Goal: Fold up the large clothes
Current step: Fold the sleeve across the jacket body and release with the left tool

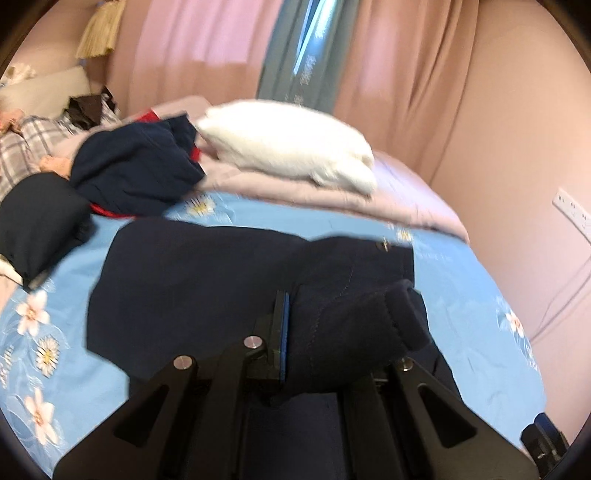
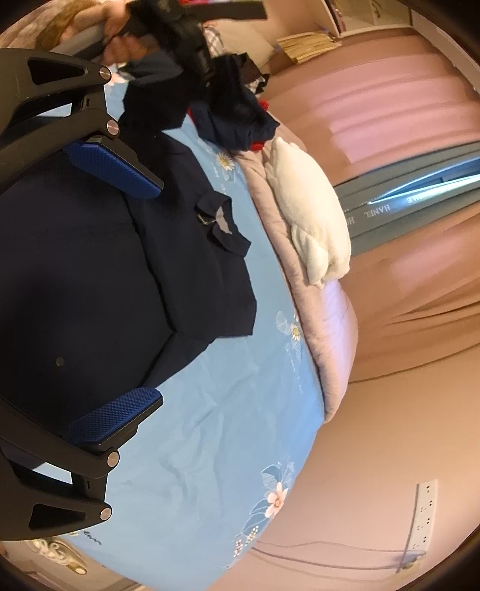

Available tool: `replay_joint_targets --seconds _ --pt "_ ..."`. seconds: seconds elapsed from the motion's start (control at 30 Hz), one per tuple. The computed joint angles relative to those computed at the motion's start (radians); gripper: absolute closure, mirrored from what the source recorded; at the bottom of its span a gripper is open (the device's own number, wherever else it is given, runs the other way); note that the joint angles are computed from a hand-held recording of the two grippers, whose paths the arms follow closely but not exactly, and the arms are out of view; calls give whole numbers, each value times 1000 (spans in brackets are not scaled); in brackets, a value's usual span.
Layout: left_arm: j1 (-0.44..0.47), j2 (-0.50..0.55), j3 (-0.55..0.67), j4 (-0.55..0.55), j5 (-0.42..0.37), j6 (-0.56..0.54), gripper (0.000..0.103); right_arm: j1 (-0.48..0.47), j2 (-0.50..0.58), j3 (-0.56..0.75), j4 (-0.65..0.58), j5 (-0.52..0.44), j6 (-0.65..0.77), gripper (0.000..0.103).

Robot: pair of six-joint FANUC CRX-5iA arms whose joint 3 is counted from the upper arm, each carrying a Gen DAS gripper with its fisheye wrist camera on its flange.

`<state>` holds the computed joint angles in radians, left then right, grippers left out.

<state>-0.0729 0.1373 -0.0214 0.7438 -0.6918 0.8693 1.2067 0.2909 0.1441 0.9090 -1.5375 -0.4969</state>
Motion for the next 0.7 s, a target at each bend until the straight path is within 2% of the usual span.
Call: replay_joint_targets --seconds 0.27,0.4,0.47,0.53,0.57,0.63,0.7 --pt "-51 69 14 -135 -84 80 99 -1 -33 -55 -27 22 -50 2" --pt "-64 101 34 -233 -161 132 99 -5 -45 -73 -47 41 -62 2" --pt "-67 109 41 -276 -198 131 94 -6 -47 -75 -54 49 -55 2" --pt "-64 103 38 -299 -218 122 72 -7 -46 -74 -59 47 -49 2" --pt "-57 95 23 -290 -220 111 66 -8 -45 -73 -63 48 -47 2" --pt "-35 81 7 -244 -249 83 40 -11 -45 -75 -66 59 -47 2" --pt "-12 63 -12 -190 -277 44 33 -15 -45 -77 -70 73 -45 2"
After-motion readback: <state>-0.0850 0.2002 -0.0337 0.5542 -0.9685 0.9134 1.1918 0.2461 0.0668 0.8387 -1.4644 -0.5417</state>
